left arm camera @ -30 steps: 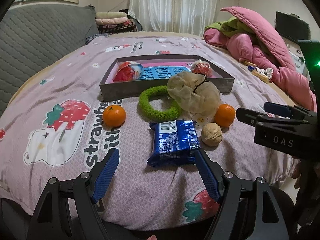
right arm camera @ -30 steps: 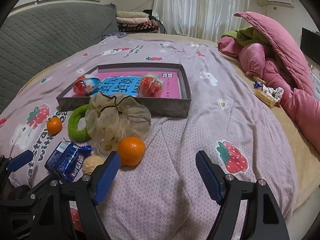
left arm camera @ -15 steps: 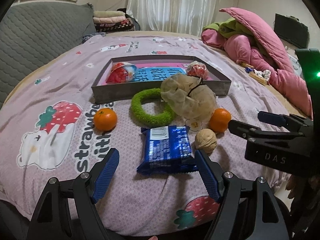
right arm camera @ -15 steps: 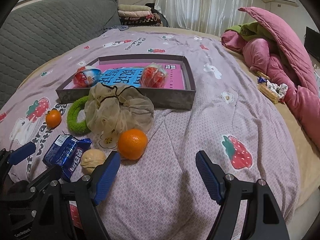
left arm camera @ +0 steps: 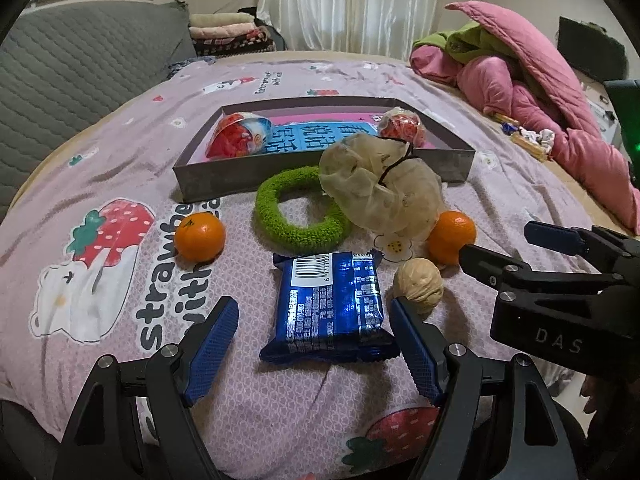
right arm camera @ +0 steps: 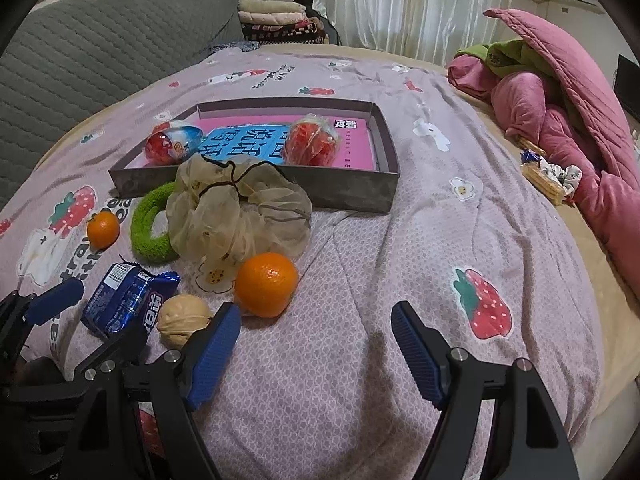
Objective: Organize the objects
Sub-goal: 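Grasp the blue biscuit packet with the left tool while the right tool grasps an orange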
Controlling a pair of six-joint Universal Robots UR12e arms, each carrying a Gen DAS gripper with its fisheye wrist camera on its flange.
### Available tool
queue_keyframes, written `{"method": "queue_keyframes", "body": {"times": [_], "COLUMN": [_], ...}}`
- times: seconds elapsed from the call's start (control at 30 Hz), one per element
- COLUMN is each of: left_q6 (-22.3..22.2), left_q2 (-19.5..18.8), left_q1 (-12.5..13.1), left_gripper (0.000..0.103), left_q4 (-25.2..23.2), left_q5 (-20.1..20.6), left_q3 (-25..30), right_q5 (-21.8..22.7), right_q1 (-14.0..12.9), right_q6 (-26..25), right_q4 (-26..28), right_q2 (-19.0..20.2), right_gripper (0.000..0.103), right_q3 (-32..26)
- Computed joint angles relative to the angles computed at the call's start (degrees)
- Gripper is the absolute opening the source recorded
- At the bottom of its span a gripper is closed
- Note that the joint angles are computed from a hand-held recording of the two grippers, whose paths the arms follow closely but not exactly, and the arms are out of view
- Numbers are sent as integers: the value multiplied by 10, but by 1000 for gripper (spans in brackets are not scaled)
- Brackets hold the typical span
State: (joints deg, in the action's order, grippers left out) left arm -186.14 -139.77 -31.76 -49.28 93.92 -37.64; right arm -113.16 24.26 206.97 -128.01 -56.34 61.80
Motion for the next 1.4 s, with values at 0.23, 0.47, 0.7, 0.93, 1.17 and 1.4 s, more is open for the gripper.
{"method": "queue_keyframes", "body": {"times": [0.23, 0.47, 0.7, 0.93, 1.17, 1.4], "left_q6": [-14, -18, -29, -35, -36, -25], "left_q2": [-8, -16, -24, -33, -43, -46], "left_q1": [3, 4, 7, 9, 9, 8], "left_gripper": [79, 79, 79, 79, 79, 79], "left_q4": [-20, -29, -40, -51, -56, -59], "left_q5": [-12, -15, -21, -27, -18, -16], "left_q3": [16, 29, 43, 59, 73, 79], "right_q5": [33, 55, 83, 106, 115, 107], "right_q1": [-9, -13, -17, -21, -22, -21], "right_q6": [-6, -20, -35, -45, -52, -46], "right_q4": [22, 22, 23, 35, 19, 4], "right_q2": [9, 16, 25, 34, 34, 25], "right_gripper": [77, 77, 67, 51, 39, 39], "right_q3": [-15, -26, -39, -53, -50, -35]}}
